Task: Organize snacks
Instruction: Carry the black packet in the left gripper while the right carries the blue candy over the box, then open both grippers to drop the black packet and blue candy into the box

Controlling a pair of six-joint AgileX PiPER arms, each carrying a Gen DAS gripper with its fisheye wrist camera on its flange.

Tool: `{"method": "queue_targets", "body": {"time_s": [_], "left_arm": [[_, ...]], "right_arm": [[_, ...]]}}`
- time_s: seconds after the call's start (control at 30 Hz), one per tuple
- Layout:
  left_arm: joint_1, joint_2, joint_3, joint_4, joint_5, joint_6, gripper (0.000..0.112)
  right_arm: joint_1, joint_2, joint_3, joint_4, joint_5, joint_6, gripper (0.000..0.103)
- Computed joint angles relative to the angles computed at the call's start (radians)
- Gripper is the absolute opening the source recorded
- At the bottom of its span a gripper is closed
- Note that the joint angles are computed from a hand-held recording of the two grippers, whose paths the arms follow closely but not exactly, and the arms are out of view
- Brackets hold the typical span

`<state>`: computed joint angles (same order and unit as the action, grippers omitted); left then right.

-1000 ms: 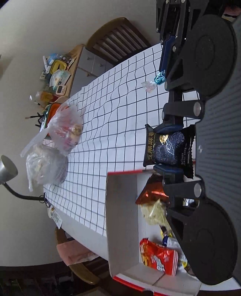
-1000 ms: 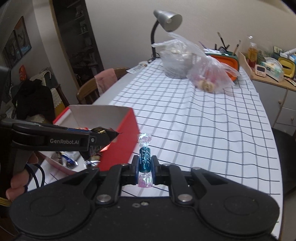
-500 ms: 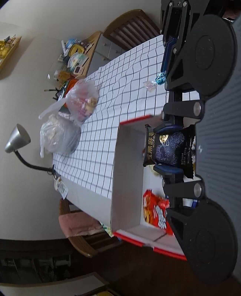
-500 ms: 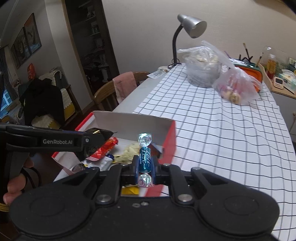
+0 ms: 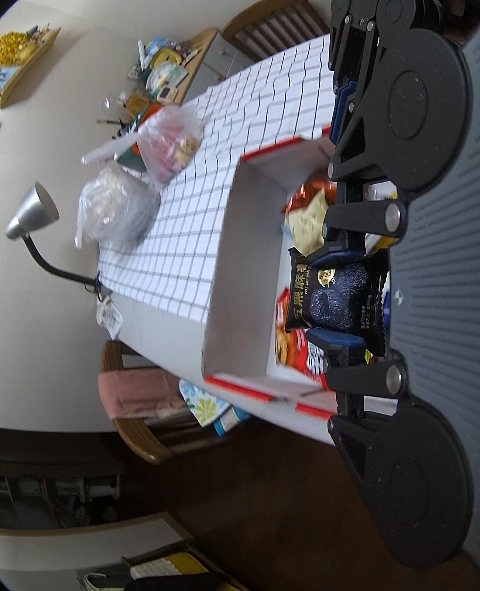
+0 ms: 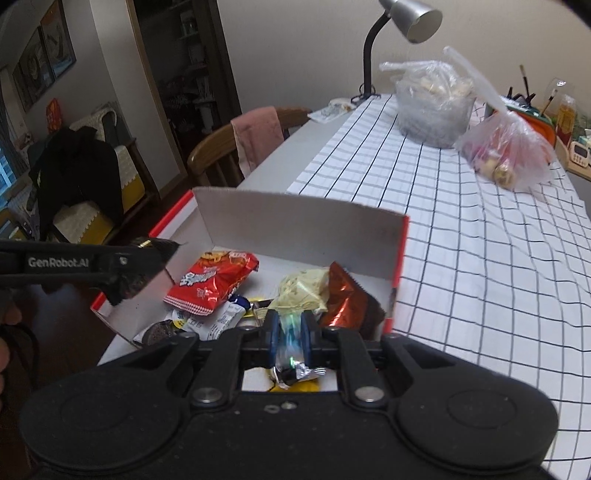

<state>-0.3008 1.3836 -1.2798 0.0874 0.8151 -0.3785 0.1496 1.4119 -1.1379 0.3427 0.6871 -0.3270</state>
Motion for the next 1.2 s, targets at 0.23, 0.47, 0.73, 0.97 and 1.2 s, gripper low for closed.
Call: {"method": "queue_targets", "body": {"time_s": [0.23,0.47,0.73,0.97,1.2], "left_arm": [[0.075,0.077,0.011,-0.082,-0.011,0.129,0.035],[0.064,0.133,0.025,-0.107,-0.001,0.195,0.035],[0.030,0.157,0.046,-0.087,0.006,0.191,0.035],[-0.002,0.142,0.062,-0.050,-0.003,0.160,0.037],[-0.013,0.092,0.090,-0.039,-0.027,0.145,0.055]], "right_arm": [[0.033,0.088,-0.006,-0.034,-0.003,0.051,0.011],[0.044,0.104,0.008,-0.033,0.006,0.048,0.015],[0.040,0.109,0.020,-0.045,0.007,0.059,0.023],[0.040,0.095,0.036,-0.039,-0.003,0.052,0.027],[0.034,0.064,0.054,-0.027,-0.007,0.046,0.034]]}}
